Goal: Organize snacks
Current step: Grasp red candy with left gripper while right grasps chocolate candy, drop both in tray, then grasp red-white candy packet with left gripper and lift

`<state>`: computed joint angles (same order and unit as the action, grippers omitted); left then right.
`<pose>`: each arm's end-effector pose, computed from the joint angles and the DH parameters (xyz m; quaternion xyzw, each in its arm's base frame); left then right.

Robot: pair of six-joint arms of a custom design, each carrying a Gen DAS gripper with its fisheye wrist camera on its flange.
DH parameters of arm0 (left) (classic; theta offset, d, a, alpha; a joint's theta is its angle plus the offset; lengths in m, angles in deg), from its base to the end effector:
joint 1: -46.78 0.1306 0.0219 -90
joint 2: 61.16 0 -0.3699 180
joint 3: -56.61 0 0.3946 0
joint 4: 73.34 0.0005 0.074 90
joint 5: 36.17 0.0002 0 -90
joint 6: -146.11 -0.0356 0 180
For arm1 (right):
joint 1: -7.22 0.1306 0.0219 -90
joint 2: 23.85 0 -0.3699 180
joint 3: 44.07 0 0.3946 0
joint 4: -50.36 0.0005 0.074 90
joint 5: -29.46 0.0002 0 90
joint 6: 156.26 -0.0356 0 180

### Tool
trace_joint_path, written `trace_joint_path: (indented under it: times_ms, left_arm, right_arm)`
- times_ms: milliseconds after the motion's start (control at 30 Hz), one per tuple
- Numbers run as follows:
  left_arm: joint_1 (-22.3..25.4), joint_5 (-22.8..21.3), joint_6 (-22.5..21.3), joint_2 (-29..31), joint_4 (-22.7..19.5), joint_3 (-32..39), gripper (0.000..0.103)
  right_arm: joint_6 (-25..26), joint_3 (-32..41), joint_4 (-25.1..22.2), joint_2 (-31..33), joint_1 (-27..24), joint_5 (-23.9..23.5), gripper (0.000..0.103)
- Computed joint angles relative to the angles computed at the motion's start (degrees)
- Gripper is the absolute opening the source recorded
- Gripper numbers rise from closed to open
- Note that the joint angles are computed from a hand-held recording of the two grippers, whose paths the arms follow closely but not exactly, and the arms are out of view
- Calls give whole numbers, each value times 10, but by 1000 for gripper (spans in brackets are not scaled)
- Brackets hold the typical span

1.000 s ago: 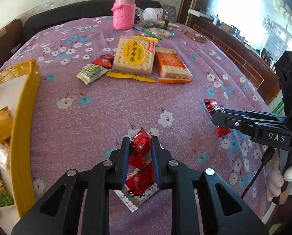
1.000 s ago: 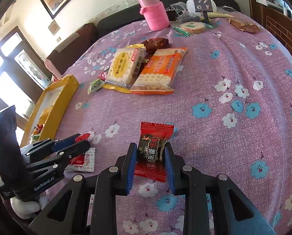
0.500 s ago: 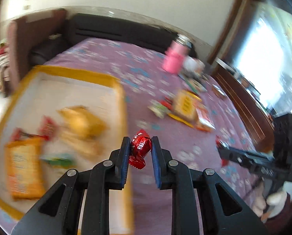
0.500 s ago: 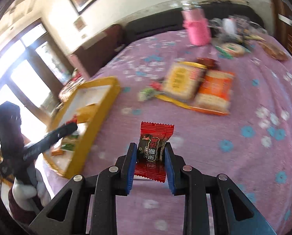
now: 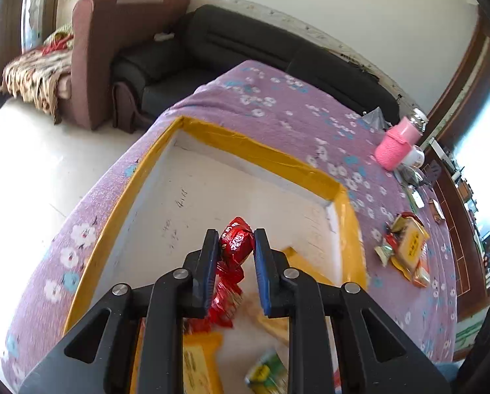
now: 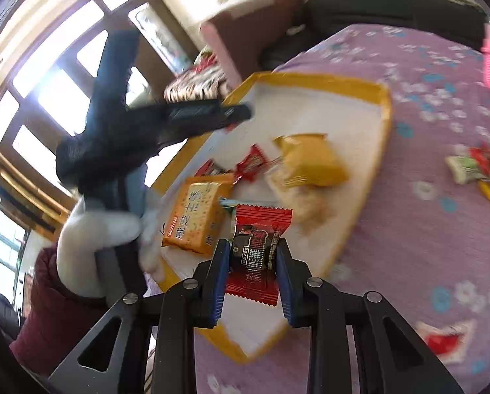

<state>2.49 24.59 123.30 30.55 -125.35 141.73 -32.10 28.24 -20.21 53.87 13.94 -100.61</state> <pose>0.3550 -0.3227 0.3653 -0.2519 0.8994 -0.0796 0.3482 0.3553 0.0644 0.3566 -0.3648 0.8592 0.3031 0.1920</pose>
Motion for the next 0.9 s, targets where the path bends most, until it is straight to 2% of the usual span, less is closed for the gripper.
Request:
trace_joint_path:
  times_ms: [133, 267, 300, 400, 567, 633, 700, 767, 900]
  left_arm:
    - [14, 25, 7, -14, 29, -25, 25]
    - [15, 32, 11, -29, 42, -40, 41]
    - [14, 31, 12, -32, 43, -41, 42]
    - [2, 21, 22, -40, 40, -41, 42]
    - [-46, -16, 26, -52, 44, -24, 42]
    - [-71, -32, 22, -51, 46, -9, 47]
    - [-100, -50, 15, -46, 52, 6, 57]
    - [-121, -55, 5, -35, 60, 20, 65]
    - [-147, -37, 0, 0, 80, 40, 66]
  right_arm:
    - [-32, -9, 31, 11, 47, 32, 29]
    - [-52, -16, 54, 13, 60, 40, 35]
    - [-57, -18, 56, 10, 62, 39, 40]
    - [-57, -17, 53, 4, 48, 23, 41]
    - [-31, -5, 27, -11, -17, -17, 43]
    - [-14, 2, 13, -12, -58, -33, 46]
    - [10, 8, 2, -7, -112, -42, 51]
    - [32, 16, -6, 6, -160, -36, 53]
    - [79, 19, -17, 30, -236, -1, 53]
